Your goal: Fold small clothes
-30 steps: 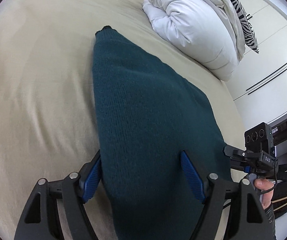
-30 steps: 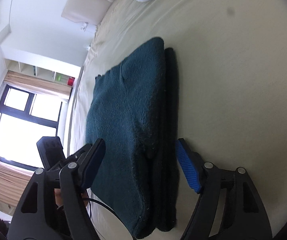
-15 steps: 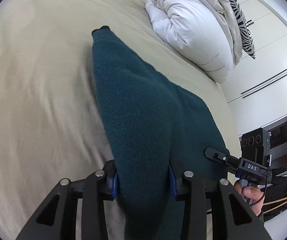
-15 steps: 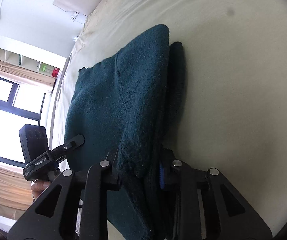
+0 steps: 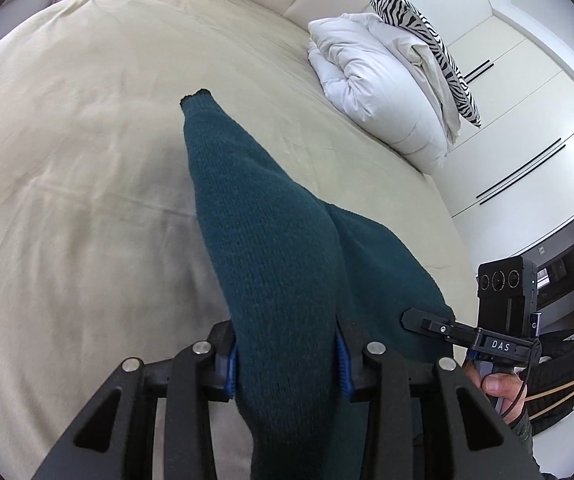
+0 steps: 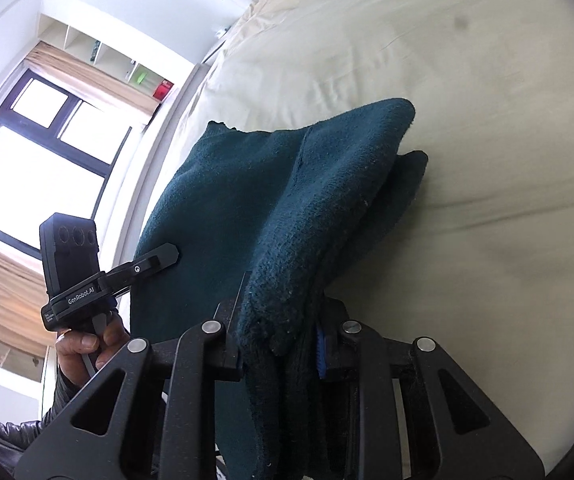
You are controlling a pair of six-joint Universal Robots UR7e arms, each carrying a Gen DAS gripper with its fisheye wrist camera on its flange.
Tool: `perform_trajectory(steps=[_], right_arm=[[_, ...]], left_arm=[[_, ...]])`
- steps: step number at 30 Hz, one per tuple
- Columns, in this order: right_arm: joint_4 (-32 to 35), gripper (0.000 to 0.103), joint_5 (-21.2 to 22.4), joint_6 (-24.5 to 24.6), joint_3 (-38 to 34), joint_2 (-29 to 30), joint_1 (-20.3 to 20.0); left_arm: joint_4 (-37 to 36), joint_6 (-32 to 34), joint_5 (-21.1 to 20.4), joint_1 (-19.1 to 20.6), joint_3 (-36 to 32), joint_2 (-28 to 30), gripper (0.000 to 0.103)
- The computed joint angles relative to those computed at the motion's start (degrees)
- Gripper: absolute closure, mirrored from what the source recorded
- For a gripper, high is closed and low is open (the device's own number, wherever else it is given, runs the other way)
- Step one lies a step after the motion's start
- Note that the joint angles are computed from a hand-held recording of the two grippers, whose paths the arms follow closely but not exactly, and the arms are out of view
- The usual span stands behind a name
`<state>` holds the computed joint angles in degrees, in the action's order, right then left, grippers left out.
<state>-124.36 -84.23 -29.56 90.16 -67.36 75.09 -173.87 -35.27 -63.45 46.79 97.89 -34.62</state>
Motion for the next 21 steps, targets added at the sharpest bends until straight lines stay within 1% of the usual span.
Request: perform_trajectory(steps=[3, 7, 10, 12, 14, 15, 19, 21], right_arm=[[-2.62, 0.081, 0.65, 0.48, 5.12, -0.75, 1.33], [-4.89, 0.081, 0.21, 0.83, 9.4, -0.99, 1.14], [-5.85, 0.081, 0.52, 1.12, 11.67, -1.86, -0.09], [-6.63, 0.081, 1.14, 1.63, 12.04, -1.21, -0.8], [-6.4, 0.081, 1.62, 1.04, 11.82, -0.55, -2.88], [-6.22, 0.08, 2.46, 1.07, 11.86, -0.24, -3.76], [-4.69, 0.08, 8.69, -0.78, 11.74, 0.29, -7.3], [-4.03, 0.08, 9.6, -2.0, 12.14, -0.29, -8.12]], left_arm=[[-3.55, -1.52, 0.98, -0.68, 5.64, -2.36, 0.064], [-7.13, -3.98, 1.0, -0.75, 10.8, -3.61, 0.064], [-7.28, -4.4, 1.65, -0.81, 12.34, -3.42, 0.063], [-9.26, -5.26, 0.16, 0.41, 13.23, -2.99, 0.06], [-11.93, -5.2, -1.36, 1.3, 14.02, -2.55, 0.058], [-12.96, -5.08, -1.81, 1.47, 14.3, -2.34, 0.057], [-15.63, -4.3, -2.6, 1.97, 15.29, -1.88, 0.055], [-17.86, -4.08, -3.22, 2.36, 15.91, -1.45, 0.055]])
